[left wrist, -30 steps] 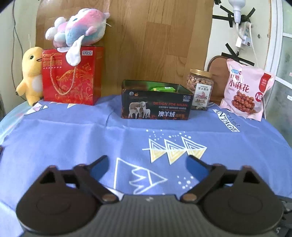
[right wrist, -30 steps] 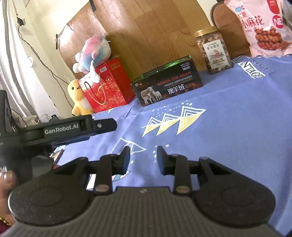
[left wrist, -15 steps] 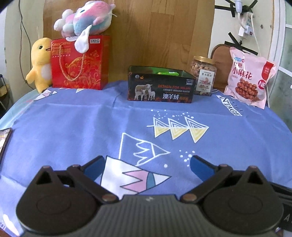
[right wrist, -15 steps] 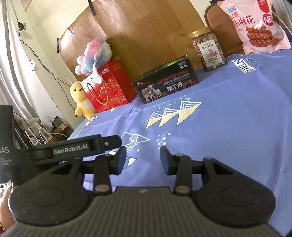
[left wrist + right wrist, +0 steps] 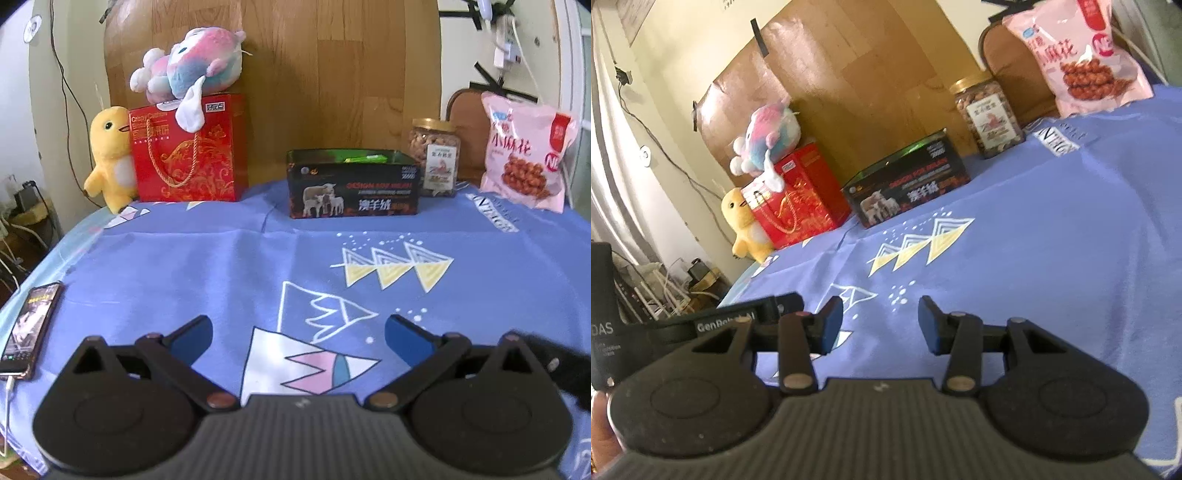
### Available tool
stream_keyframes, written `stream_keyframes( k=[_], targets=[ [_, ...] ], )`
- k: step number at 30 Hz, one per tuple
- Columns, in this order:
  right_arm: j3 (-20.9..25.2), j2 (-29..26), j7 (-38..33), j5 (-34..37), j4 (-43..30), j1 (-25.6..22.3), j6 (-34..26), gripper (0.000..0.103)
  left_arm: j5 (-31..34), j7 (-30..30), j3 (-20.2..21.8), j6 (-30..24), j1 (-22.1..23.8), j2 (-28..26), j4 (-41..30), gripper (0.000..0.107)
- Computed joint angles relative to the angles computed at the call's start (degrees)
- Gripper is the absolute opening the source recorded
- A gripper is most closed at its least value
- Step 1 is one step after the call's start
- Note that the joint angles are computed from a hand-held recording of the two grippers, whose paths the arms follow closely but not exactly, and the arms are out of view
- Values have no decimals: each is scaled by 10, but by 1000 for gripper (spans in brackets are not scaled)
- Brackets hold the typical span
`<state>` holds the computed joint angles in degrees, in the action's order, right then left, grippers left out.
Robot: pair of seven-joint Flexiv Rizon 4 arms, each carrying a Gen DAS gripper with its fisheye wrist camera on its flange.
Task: Organize snacks
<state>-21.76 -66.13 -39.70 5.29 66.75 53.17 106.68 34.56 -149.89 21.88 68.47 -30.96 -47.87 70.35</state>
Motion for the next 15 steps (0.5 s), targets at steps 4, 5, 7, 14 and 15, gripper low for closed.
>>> stream_keyframes(
  k=[4, 5, 7, 14, 15],
  targets=[
    [-90, -29, 20, 56, -10, 45, 5, 73, -4, 19, -8, -22, 2, -6, -8, 103],
    [-103, -34, 21, 63, -12, 50, 5, 73, -3, 19, -7, -29, 0, -8, -13, 103],
    [-117, -40, 20, 68, -14, 57, 2, 74, 0, 14, -4, -41, -2, -13, -21, 103],
    [-184, -69, 53, 95, -18, 82, -14, 94, 14, 16, -10, -88, -3, -37, -62, 103],
    [-182, -70, 59, 90, -21, 78, -15, 96, 14, 22, -13, -100, -2, -40, -68, 103]
  ],
)
